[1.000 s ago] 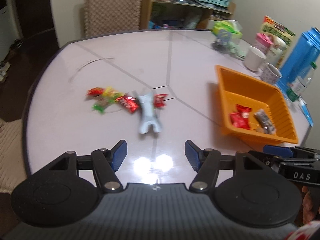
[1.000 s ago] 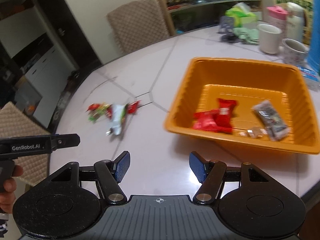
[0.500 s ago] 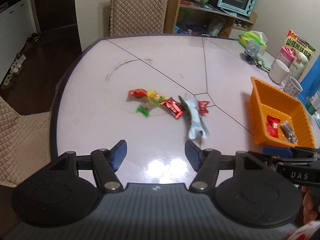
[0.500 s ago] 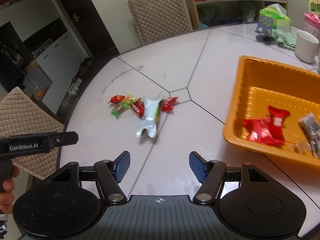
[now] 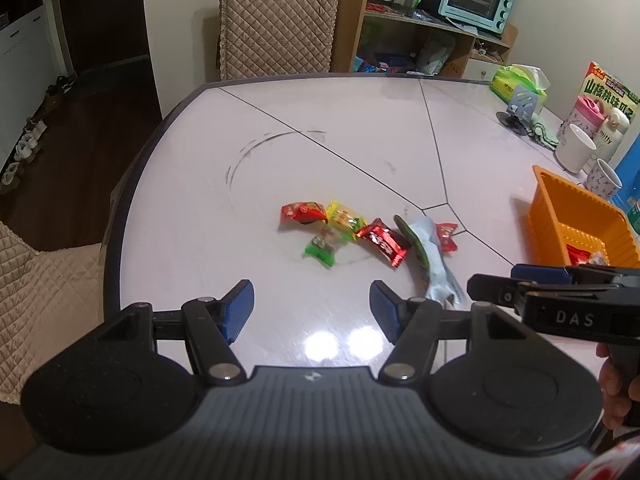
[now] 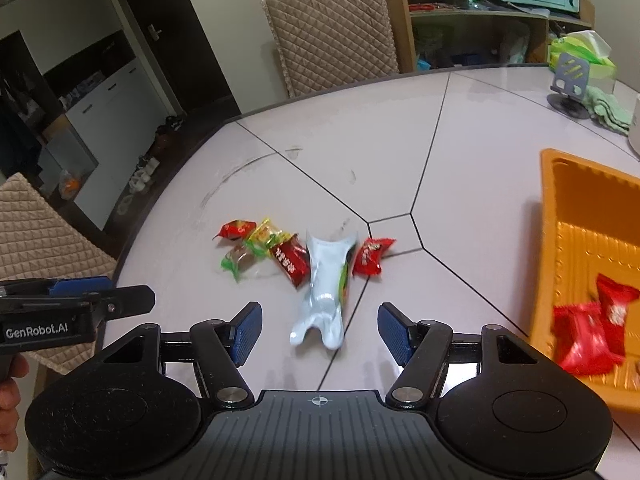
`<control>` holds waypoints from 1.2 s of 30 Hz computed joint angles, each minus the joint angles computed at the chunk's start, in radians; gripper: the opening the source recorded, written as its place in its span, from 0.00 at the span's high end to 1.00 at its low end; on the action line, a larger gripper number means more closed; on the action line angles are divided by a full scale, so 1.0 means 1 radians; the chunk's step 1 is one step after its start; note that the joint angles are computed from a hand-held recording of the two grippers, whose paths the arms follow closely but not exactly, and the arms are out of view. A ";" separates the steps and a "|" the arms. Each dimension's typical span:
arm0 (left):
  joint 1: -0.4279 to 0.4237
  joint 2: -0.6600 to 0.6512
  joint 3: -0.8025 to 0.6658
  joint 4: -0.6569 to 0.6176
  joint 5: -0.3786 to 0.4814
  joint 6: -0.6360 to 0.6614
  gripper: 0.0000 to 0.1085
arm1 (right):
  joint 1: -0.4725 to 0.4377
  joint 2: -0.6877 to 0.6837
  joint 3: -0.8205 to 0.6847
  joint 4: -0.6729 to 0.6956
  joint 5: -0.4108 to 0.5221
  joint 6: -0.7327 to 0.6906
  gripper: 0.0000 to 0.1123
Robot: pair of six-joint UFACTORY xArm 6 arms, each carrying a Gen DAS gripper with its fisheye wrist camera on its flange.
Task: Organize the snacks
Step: 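Withdraw both open grippers from the tray toward the snack pile, then close the right gripper on the white silver snack bag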
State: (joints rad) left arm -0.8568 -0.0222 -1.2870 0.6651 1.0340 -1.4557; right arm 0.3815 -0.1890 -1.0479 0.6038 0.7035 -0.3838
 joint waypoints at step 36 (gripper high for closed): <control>0.150 0.131 -0.003 -0.061 -0.193 0.237 0.51 | 0.067 0.208 -0.111 -0.122 -0.094 0.109 0.74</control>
State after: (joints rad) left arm -0.7068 0.1091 -1.2900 0.6044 0.8405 -1.2182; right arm 0.4480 0.0191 -1.1589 0.4820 0.6091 -0.2751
